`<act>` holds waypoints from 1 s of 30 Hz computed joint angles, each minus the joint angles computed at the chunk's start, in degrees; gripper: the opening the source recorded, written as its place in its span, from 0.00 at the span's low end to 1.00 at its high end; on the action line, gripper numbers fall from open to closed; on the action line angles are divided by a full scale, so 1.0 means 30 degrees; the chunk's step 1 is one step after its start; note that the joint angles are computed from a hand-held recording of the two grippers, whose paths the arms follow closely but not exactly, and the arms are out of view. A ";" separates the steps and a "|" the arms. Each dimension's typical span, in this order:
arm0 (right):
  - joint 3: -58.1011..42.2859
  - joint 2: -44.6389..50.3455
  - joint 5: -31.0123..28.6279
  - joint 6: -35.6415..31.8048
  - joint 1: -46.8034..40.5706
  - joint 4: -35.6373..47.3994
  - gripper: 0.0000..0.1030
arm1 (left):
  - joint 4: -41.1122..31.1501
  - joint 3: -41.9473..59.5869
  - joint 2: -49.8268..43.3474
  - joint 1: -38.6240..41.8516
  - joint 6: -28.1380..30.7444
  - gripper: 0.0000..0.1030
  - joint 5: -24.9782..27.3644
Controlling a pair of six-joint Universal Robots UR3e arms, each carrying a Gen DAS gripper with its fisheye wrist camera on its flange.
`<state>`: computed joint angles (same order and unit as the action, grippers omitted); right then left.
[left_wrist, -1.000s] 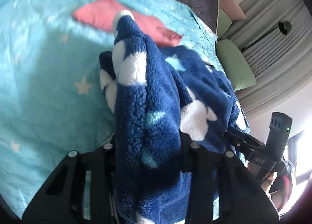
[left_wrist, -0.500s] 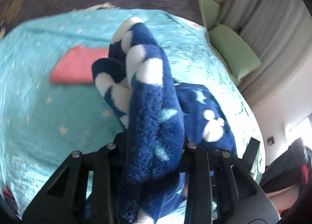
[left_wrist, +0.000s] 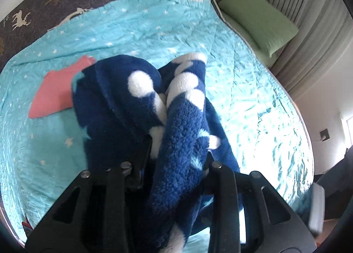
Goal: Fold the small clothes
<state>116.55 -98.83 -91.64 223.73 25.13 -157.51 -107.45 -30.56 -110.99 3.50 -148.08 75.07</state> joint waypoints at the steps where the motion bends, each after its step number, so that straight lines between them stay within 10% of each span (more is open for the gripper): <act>1: 0.0585 -0.0565 0.0153 0.0043 -0.0141 -0.0254 0.61 | 0.0538 -0.0672 0.0068 -0.0602 -0.0505 0.35 0.0414; 13: 0.2642 -0.8749 -0.3565 0.3049 -0.0578 0.7271 0.61 | 0.9604 -1.2814 0.5224 -0.3895 -0.1661 0.55 0.1293; 23: -0.6544 -0.7245 -1.0890 0.3259 0.3309 1.5597 0.61 | 1.9546 -2.1830 0.8829 -0.5728 -0.1032 0.61 0.3465; 26: -0.8121 -0.6895 -0.8815 0.0803 0.0692 1.6521 0.61 | 2.0628 -2.3483 0.9958 -0.5523 -0.0482 0.62 0.3149; 30: -0.8048 -0.7416 -0.1312 -0.3670 -0.6071 1.6448 0.61 | 2.0756 -2.5373 1.1849 -0.4565 0.0812 0.62 0.1525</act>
<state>92.41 -121.08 -95.58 212.72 6.92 -108.17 -45.18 -106.68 -75.44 -10.19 -145.65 79.64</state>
